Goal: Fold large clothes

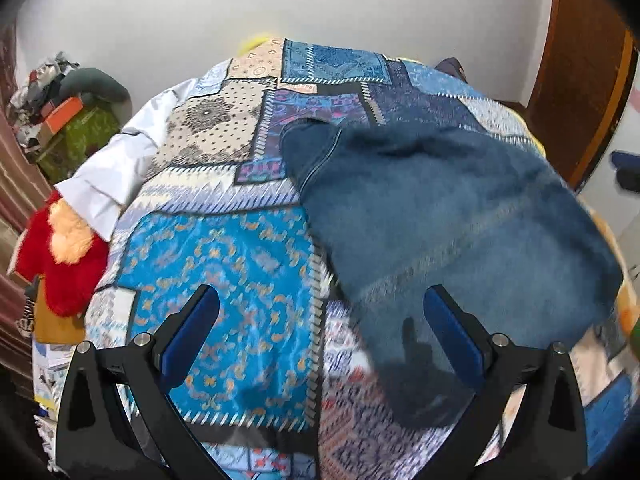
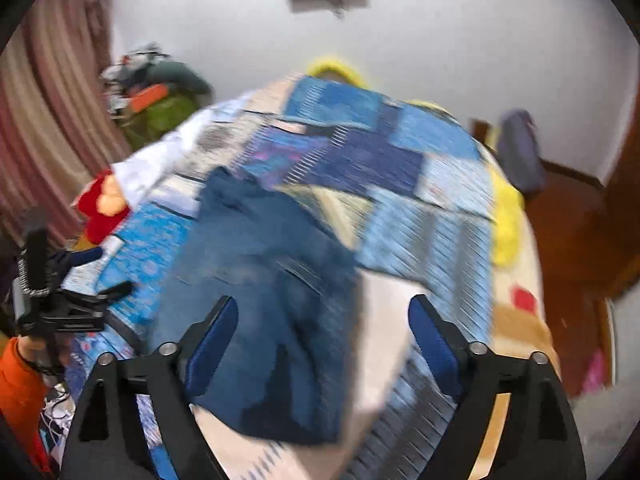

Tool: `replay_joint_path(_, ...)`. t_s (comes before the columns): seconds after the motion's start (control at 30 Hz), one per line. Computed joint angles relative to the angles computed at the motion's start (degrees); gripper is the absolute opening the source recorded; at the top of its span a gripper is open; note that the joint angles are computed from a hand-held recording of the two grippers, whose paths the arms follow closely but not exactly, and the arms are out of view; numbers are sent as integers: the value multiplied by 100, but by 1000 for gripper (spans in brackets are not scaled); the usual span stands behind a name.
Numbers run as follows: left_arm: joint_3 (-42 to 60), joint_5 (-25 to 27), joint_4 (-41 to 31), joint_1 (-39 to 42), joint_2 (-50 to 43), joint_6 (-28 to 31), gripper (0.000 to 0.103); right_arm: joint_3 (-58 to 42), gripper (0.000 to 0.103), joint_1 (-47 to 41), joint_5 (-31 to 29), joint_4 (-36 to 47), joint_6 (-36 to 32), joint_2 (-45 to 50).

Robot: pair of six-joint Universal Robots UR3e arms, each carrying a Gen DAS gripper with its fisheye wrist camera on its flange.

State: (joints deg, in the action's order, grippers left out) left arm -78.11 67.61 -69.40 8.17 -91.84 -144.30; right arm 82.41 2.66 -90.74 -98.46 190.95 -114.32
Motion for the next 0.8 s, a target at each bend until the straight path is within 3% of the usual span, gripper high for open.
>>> replay_joint_path(0.17, 956, 121, -277, -555, -1011, -461, 103, -417, 89, 728, -348, -589, 15, 1642)
replay_joint_path(0.27, 995, 699, 185, -920, -1464, -757, 103, -398, 89, 586, -555, -430, -33, 2235)
replay_joint_path(0.33, 868, 948, 508, -974, -1566, -811, 103, 91, 89, 168, -168, -594, -298, 1964)
replay_joint_path(0.43, 661, 850, 700, -742, -1475, -804, 103, 737, 91, -671, 612, -524, -591, 1163)
replay_joint_path(0.5, 492, 1119, 1009, -664, -1366, -825, 103, 956, 91, -1258, 1056, -203, -756, 669)
replay_joint_path(0.57, 367, 1010, 1072, -456, -1212, -808, 103, 1014, 91, -1841, 1585, 271, -1115, 286)
replay_joint_path(0.63, 514, 488, 470, -116, -1097, -708, 103, 1104, 91, -2217, 1983, 639, -1267, -31)
replay_joint_path(0.8, 1212, -821, -2027, 472, -1301, -147, 103, 1354, 91, -2393, 2581, 1263, -1594, -345)
